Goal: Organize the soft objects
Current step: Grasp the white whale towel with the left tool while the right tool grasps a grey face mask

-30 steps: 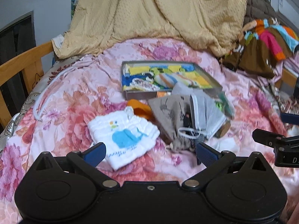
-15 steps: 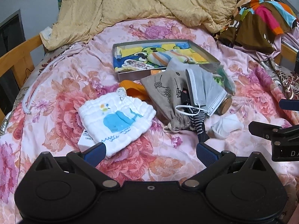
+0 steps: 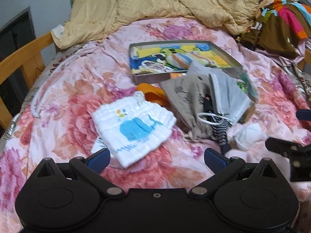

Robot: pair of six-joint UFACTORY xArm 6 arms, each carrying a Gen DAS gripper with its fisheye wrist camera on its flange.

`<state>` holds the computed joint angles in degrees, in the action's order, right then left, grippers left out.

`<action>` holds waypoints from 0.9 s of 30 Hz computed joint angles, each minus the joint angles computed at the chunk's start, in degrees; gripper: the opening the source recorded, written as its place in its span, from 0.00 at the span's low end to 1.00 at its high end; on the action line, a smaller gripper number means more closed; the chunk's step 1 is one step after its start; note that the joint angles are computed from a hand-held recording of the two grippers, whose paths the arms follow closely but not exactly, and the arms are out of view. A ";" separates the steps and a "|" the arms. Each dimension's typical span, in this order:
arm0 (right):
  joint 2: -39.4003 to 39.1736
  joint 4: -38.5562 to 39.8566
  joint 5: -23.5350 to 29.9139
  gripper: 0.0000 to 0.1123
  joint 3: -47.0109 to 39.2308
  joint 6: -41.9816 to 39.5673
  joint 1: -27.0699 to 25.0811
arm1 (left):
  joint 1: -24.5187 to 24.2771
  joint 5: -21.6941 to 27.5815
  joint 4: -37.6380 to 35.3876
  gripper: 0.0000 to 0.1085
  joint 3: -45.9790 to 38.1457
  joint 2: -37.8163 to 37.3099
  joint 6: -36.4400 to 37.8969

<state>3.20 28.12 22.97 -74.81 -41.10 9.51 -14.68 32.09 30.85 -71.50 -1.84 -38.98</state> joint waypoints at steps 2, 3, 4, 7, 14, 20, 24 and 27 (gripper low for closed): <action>0.63 1.38 -0.43 0.92 -0.60 -3.93 0.27 | 0.50 -0.15 1.32 0.94 -0.45 0.34 -0.27; 1.09 1.87 -0.51 0.92 -1.08 -5.84 0.41 | 0.74 -0.06 2.13 0.94 -0.79 0.61 -0.40; 1.64 2.90 -0.34 0.92 -1.69 -8.12 0.53 | 1.03 0.03 2.47 0.94 -1.23 0.98 -0.04; 3.48 7.17 0.05 0.92 -3.72 -14.98 1.04 | 2.15 -0.04 1.30 0.94 -2.75 2.42 2.05; 8.64 16.52 -0.81 0.91 -9.10 -26.95 1.90 | 4.51 0.75 -1.69 0.94 -7.87 7.50 5.08; 12.07 23.67 0.51 0.91 -13.25 -37.64 3.04 | 4.81 4.85 -4.69 0.92 -10.16 9.09 7.08; 14.69 19.48 -0.24 0.87 -16.23 -35.67 3.83 | 5.22 5.43 -4.63 0.87 -10.80 10.29 8.21; 16.86 16.08 -0.61 0.83 -18.24 -31.08 3.65 | 5.99 3.83 -8.76 0.82 -11.41 11.58 10.29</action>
<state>20.06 44.20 22.36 -93.04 -72.18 13.16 -8.69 35.92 22.09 -82.91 9.74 -28.69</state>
